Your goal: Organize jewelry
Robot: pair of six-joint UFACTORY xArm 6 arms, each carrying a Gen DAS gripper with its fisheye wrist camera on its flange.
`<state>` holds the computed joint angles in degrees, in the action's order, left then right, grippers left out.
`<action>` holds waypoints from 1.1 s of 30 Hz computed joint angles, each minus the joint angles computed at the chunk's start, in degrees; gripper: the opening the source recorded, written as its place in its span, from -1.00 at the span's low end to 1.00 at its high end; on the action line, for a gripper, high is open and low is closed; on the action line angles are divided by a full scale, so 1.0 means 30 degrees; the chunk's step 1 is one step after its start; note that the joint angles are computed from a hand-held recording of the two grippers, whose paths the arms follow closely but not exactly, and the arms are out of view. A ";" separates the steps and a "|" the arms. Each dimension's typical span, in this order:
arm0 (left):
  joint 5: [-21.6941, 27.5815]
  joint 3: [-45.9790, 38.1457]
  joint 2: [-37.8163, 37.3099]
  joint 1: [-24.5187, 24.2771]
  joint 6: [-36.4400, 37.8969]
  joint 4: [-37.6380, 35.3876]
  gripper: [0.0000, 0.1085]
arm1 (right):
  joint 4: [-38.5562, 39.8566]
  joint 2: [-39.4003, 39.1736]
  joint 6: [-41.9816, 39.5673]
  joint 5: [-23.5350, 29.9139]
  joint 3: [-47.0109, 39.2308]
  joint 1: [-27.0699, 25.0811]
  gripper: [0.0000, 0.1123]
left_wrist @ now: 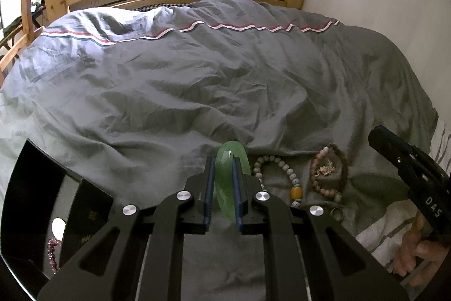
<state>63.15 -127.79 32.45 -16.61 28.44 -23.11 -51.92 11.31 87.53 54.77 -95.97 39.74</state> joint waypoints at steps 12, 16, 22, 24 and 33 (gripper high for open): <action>0.0061 -0.0094 0.0069 0.0046 0.0085 -0.0062 -0.78 | 0.5841 0.2576 -0.3896 0.4477 -0.2961 -0.0511 -0.36; 0.0153 -0.0155 0.0113 0.0052 0.0077 -0.0032 -0.78 | 0.5973 0.2083 -0.3616 0.3646 -0.2025 -0.0637 -0.81; 0.0114 -0.0044 0.0016 0.0002 0.0135 -0.0067 -0.78 | 0.2607 0.0241 -0.0682 0.1169 0.0115 -0.0405 -0.84; 0.0069 0.0002 -0.0009 0.0001 0.0168 -0.0101 -0.78 | 0.2189 -0.0020 -0.0016 0.0778 0.0411 -0.0422 -0.84; -0.0563 0.1435 -0.1459 0.0075 0.0429 -0.0421 -0.77 | 0.0141 -0.0261 0.0414 0.1230 -0.0726 0.0367 -0.84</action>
